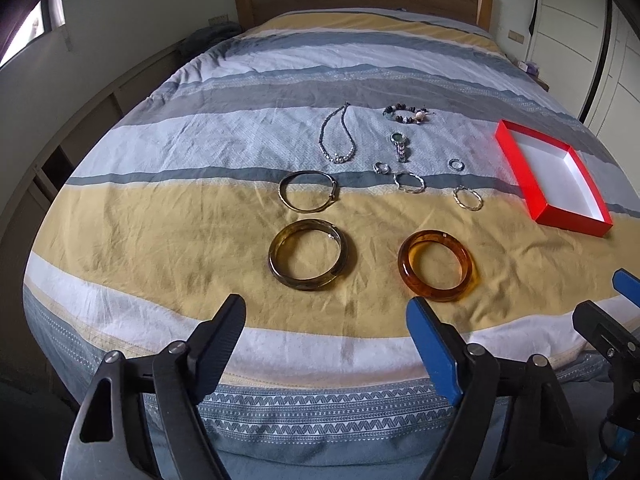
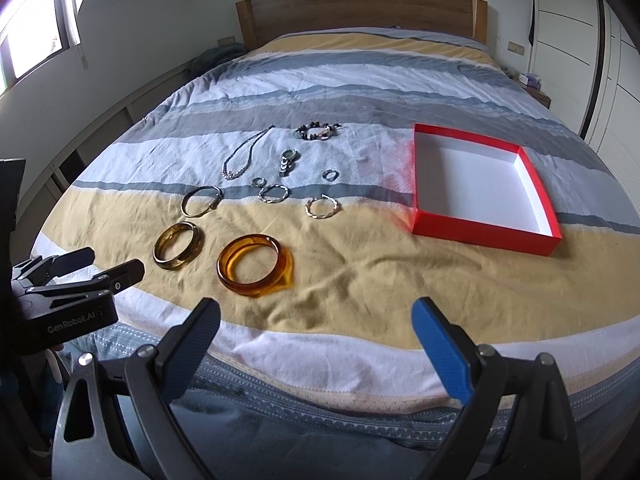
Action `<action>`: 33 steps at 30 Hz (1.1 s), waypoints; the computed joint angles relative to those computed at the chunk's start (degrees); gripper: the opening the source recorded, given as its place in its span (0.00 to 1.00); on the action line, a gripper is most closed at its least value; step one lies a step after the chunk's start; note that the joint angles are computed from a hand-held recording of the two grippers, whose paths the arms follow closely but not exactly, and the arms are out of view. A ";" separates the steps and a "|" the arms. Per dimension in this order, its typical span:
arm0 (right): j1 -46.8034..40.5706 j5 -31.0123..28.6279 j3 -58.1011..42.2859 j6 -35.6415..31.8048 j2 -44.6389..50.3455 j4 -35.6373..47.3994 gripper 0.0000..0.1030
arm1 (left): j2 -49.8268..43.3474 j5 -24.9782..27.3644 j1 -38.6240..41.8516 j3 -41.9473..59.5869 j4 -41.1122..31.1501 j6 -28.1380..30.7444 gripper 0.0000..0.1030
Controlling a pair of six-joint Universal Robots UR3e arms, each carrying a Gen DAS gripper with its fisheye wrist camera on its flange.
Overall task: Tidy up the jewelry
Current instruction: 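Grasp the dark brown bangle with the left tool while the right tool grasps the amber bangle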
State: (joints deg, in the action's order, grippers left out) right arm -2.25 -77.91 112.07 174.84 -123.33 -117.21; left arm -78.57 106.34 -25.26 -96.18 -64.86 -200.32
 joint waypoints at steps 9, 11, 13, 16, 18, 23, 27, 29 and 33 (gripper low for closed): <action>1.23 0.81 -2.77 -0.12 5.99 -2.45 0.94 | -0.94 -2.53 5.32 0.09 -1.10 2.96 0.87; 1.51 1.22 -3.81 -0.19 8.11 -3.14 0.94 | -0.77 -3.67 7.94 -0.37 -0.93 4.58 0.87; 1.68 1.92 -4.73 -0.15 10.28 -3.87 0.94 | -0.58 -5.85 11.35 -1.08 -0.68 6.28 0.87; 2.38 2.86 -6.14 0.04 13.99 -5.41 0.94 | -1.63 -8.88 15.70 -1.45 -0.60 8.29 0.87; 2.69 3.98 -6.97 0.18 16.53 -6.05 0.93 | -2.94 -10.57 17.50 -1.73 -0.06 9.00 0.87; 3.22 6.75 -9.14 0.03 24.51 -6.55 0.71 | -7.80 -14.30 20.79 -1.41 0.58 9.58 0.73; 4.29 7.16 -10.75 0.05 30.36 -7.20 0.54 | -11.92 -16.44 22.02 -0.36 1.24 9.60 0.69; 4.46 7.80 -11.34 0.23 33.26 -7.59 0.47 | -13.92 -16.31 22.10 0.07 1.89 9.56 0.67; 5.00 8.33 -12.69 -0.09 37.39 -7.68 0.35 | -16.04 -17.14 22.74 -0.23 3.93 10.24 0.66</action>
State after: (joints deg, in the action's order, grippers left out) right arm 2.75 -69.57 99.38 174.75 -85.94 -124.89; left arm -94.61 89.19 -2.52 -96.41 -60.93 -190.08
